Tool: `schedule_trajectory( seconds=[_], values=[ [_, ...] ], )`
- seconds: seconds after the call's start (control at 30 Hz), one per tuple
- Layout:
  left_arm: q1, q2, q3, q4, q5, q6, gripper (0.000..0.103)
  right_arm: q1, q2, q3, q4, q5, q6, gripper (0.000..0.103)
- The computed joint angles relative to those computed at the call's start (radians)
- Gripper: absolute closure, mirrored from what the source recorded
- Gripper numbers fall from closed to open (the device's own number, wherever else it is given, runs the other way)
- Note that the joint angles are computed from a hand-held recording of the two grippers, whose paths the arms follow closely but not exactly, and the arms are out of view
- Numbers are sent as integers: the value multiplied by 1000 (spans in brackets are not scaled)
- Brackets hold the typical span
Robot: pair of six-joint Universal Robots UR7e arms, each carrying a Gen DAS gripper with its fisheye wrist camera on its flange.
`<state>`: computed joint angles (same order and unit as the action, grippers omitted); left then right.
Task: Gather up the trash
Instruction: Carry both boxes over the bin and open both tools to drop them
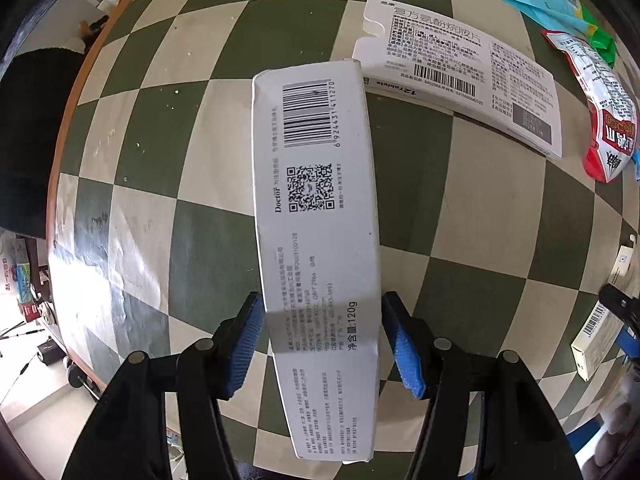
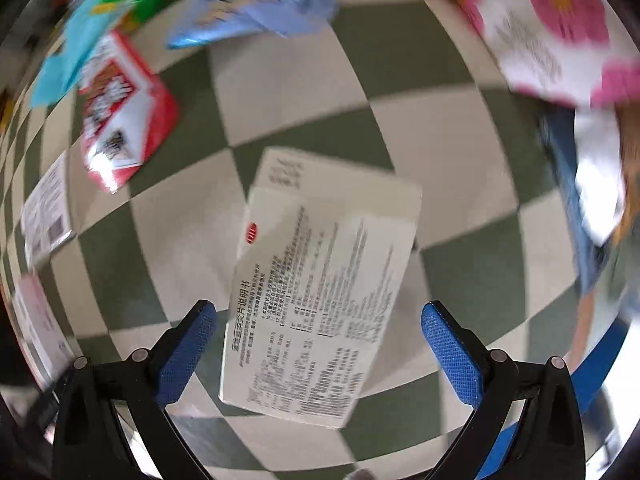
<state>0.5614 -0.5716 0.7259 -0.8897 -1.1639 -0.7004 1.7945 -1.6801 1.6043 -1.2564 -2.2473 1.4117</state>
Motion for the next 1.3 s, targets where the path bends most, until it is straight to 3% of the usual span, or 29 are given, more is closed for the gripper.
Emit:
schedule_trajectory(
  seconds=[0.1, 0.13, 0.2, 0.3, 0.4, 0.47, 0.57, 0.7, 0.73, 0.9, 1.03, 1.1, 1.2, 1.3],
  values=[
    [-7, -4, 2, 4, 12, 18, 46, 8, 16, -3, 21, -62, 12, 9],
    [-9, 6, -18, 12, 18, 28, 46, 21, 30, -12, 22, -79, -19, 24],
    [-11, 12, -28, 14, 24, 43, 46, 43, 74, -32, 7, -84, -184, 24],
    [-22, 27, -29, -2, 24, 60, 46, 62, 116, -47, 38, -87, -335, 24],
    [-36, 26, -18, -18, 9, 71, 46, 77, 133, -46, 73, -117, -356, 24],
    [-43, 25, -10, -22, 16, 86, 54, 68, 125, -41, 60, -103, -329, 23],
    [-50, 21, -1, -39, 14, 96, 55, 59, 65, 22, -13, -46, -243, 20],
    [-67, 8, 15, -72, 33, 118, 56, 62, 50, 42, -24, -80, -216, 23],
    [-73, 1, 22, -80, 43, 126, 56, 79, 52, 48, -22, -91, -197, 27],
    [-109, -51, 45, -120, 65, 157, 56, 143, 30, 112, -86, -102, -142, 27],
    [-139, -147, 126, -186, 70, 195, 56, 239, 41, 133, -111, -141, -76, 27],
    [-148, -208, 172, -213, 55, 219, 56, 308, 70, 123, -84, -167, -4, 27],
    [-166, -309, 240, -255, 34, 269, 56, 396, 161, 2, -17, -190, 85, 27],
    [-161, -419, 318, -292, 18, 334, 56, 547, 290, -166, 154, -186, 284, 27]
  ],
)
